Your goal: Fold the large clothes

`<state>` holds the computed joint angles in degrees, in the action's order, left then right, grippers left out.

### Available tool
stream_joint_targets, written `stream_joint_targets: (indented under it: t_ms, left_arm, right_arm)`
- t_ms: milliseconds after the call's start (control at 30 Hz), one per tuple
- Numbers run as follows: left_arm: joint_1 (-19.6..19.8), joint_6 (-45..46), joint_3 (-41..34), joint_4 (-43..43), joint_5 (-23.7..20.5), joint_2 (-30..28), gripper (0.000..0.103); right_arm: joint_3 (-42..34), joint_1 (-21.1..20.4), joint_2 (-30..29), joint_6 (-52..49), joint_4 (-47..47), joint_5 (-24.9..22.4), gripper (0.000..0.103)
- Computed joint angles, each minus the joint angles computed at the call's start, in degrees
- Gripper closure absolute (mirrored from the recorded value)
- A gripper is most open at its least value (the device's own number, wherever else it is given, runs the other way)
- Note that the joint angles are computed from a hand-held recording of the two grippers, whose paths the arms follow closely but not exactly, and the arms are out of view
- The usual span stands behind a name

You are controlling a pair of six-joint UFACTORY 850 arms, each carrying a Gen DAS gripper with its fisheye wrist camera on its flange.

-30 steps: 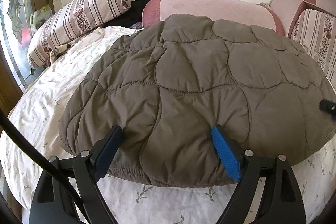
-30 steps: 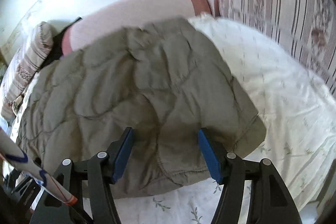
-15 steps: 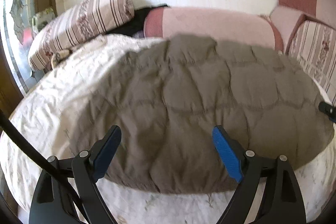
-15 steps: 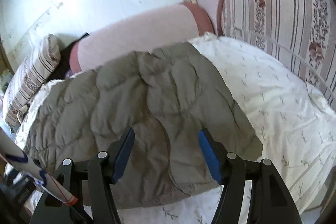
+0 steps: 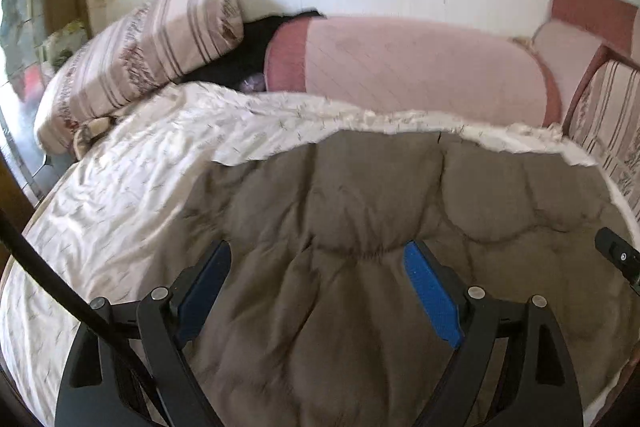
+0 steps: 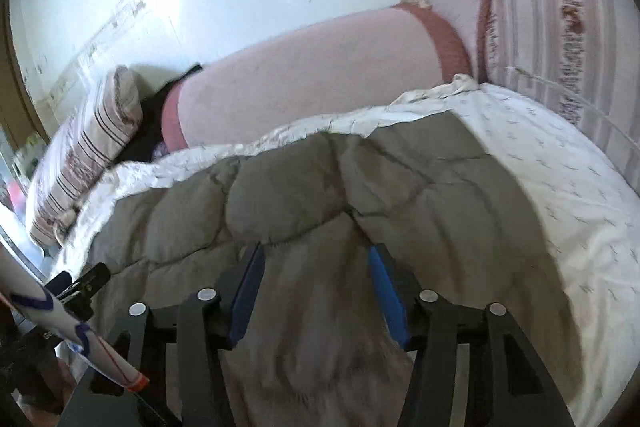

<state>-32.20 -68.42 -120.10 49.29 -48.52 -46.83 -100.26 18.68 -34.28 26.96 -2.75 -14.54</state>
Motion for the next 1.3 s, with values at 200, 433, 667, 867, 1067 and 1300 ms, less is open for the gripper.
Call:
stream_joint_targets:
  t_ms: [200, 433, 667, 867, 1067, 1300]
  left_arm:
    - [3.4, 9.6, -16.0, -12.0, -2.4, -11.1, 0.010]
    - [4.8, 12.7, -21.9, -16.6, -2.3, -15.1, 0.005]
    - [4.5, 8.8, -13.7, -14.4, 1.5, -9.6, 0.005]
    - [2.6, 4.1, -6.2, -10.6, 4.2, -3.9, 0.005]
    - [1.1, 9.1, -8.7, -13.4, 2.0, -6.0, 0.005]
    - [1.2, 10.6, -13.0, -14.0, -0.6, -9.3, 0.005]
  right_arm:
    - [-15.7, -0.3, -11.8, 0.3, -0.5, -9.8, 0.043]
    - [-26.3, 0.1, -18.8, 0.9, -3.2, -16.8, 0.040]
    - [-18.5, 0.2, -13.0, 1.9, -3.7, -13.0, 0.036]
    - [-8.2, 1.5, -5.5, 1.6, -8.4, -7.6, 0.034]
    - [-6.0, 2.3, -4.5, -1.8, -7.9, -8.3, 0.027]
    - [-7.9, 2.1, -6.1, -3.2, -6.9, -9.8, 0.025]
